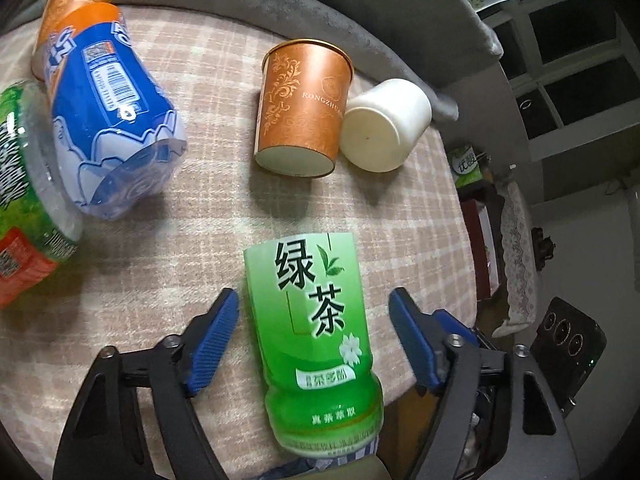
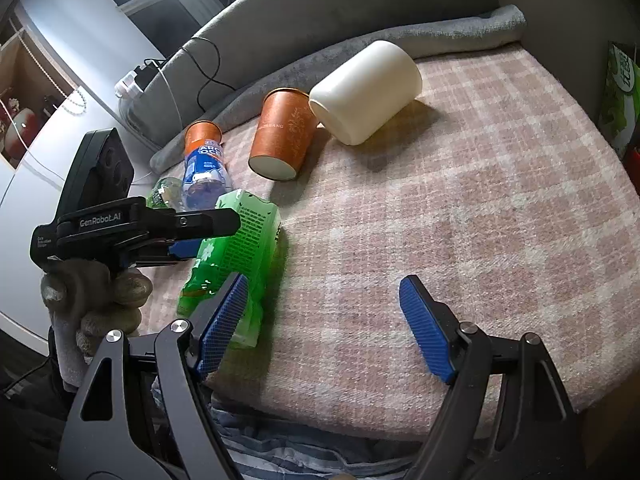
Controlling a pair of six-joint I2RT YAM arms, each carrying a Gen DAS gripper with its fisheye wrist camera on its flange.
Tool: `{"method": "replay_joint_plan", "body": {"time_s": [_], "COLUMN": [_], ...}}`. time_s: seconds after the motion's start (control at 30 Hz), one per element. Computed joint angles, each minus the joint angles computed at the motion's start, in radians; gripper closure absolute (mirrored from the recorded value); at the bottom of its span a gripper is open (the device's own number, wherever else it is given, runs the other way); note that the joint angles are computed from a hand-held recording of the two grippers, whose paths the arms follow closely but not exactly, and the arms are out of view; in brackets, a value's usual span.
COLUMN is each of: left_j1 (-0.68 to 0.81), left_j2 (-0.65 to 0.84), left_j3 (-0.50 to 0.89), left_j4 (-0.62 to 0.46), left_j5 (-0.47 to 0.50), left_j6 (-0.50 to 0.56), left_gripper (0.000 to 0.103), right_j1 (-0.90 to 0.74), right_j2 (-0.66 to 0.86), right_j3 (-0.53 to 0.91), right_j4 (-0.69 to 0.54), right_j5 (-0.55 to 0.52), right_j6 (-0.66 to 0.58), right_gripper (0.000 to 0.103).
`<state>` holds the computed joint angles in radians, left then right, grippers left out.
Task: Flip cup upright
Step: 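Close the left gripper on the bottle while the right gripper opens and releases it, then rotate the bottle upright with the left gripper and lower it onto the bed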
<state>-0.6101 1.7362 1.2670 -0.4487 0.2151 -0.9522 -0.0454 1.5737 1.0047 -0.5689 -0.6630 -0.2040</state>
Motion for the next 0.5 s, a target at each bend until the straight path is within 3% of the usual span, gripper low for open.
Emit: {"method": "replay_joint_plan", "body": {"time_s": [0.3, 0.5], "left_j1": [0.001, -0.004], "left_j2": [0.051, 0.05], "left_j3": [0.038, 0.044], "left_j4": [-0.023, -0.032], "left_j5": [0.016, -0.005], "left_j6": [0.033, 0.041], "left_gripper": [0.045, 0.044], "right_j1": [-0.01, -0.018], "right_j2": [0.014, 0.008], "right_j3": [0.0, -0.005], "right_j4": [0.014, 0.02], "right_j5": [0.005, 0.005], "right_j6": [0.019, 0.033], "right_gripper": [0.022, 0.022]}}
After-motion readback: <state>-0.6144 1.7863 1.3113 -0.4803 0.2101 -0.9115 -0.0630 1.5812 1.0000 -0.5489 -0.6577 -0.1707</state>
